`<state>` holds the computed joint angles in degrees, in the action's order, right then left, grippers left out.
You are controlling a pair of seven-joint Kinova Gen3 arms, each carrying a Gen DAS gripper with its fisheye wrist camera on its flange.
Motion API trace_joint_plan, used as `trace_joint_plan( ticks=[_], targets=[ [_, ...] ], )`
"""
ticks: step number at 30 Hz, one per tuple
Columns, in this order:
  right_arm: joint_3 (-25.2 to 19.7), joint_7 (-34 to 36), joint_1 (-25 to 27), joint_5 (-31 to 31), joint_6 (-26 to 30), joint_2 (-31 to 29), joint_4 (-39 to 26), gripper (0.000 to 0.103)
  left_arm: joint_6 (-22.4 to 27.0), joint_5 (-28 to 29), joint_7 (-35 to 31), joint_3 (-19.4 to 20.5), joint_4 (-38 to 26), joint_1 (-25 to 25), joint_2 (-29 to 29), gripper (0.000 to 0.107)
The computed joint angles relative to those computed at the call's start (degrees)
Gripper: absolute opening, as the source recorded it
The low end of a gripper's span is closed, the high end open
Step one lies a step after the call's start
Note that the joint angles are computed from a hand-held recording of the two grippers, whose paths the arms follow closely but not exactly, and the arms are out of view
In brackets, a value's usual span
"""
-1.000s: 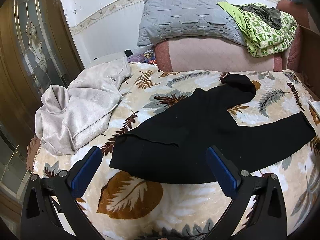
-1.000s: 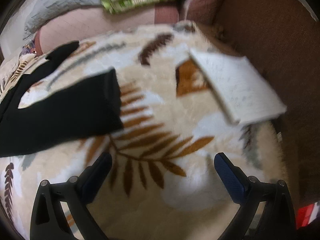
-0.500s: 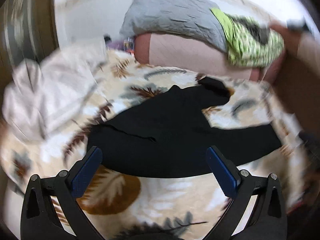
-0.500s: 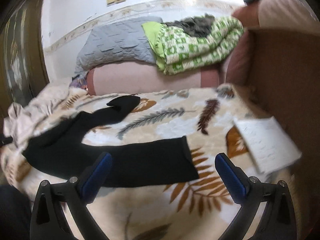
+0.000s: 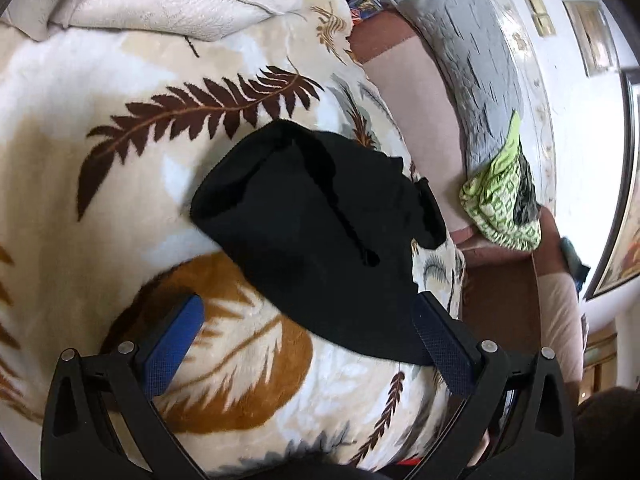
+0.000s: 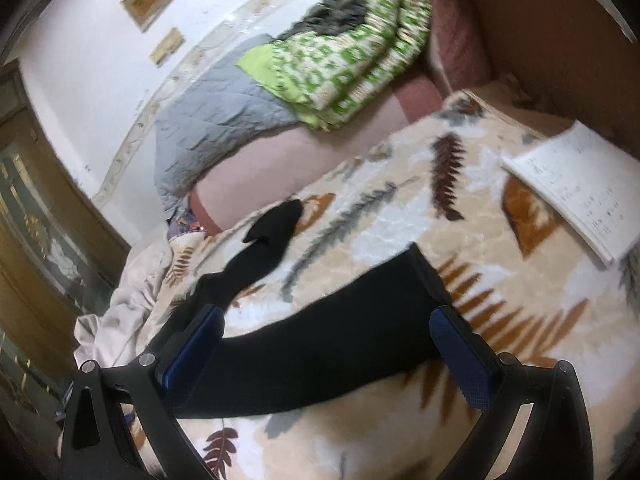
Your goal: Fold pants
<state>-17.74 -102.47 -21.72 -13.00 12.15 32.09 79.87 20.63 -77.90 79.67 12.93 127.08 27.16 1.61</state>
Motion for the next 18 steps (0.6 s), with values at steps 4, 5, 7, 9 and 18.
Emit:
trace_joint_plan(
  ticks=[4,5,7,9,18],
  targets=[
    [1.2,1.8,-2.1,2.1,0.7,-0.3,-0.6,0.102,-2.4,-9.3,3.6,-1.8,-0.7,-1.8,2.5,0.103],
    [1.3,2.2,-2.2,2.3,0.6,-0.5,-0.5,0.102,-2.7,-10.9,4.4,-2.3,-0.5,-2.2,2.8,0.103],
    [-0.3,2.9,-0.7,1.8,-0.5,-0.7,0.6,0.102,-1.4,-11.4,3.5,-2.1,-0.7,-2.5,3.3,0.103],
    [-2.8,3.0,2.0,1.3,-0.9,-0.7,1.3,0.102,1.8,-8.1,-0.6,-1.2,-1.5,-1.9,3.6,0.103],
    [-25.6,9.2,24.3,-17.8,3.4,10.6,-0.8,0.095,18.2,12.3,-20.5,6.9,-8.3,-2.7,6.7,0.017]
  ],
)
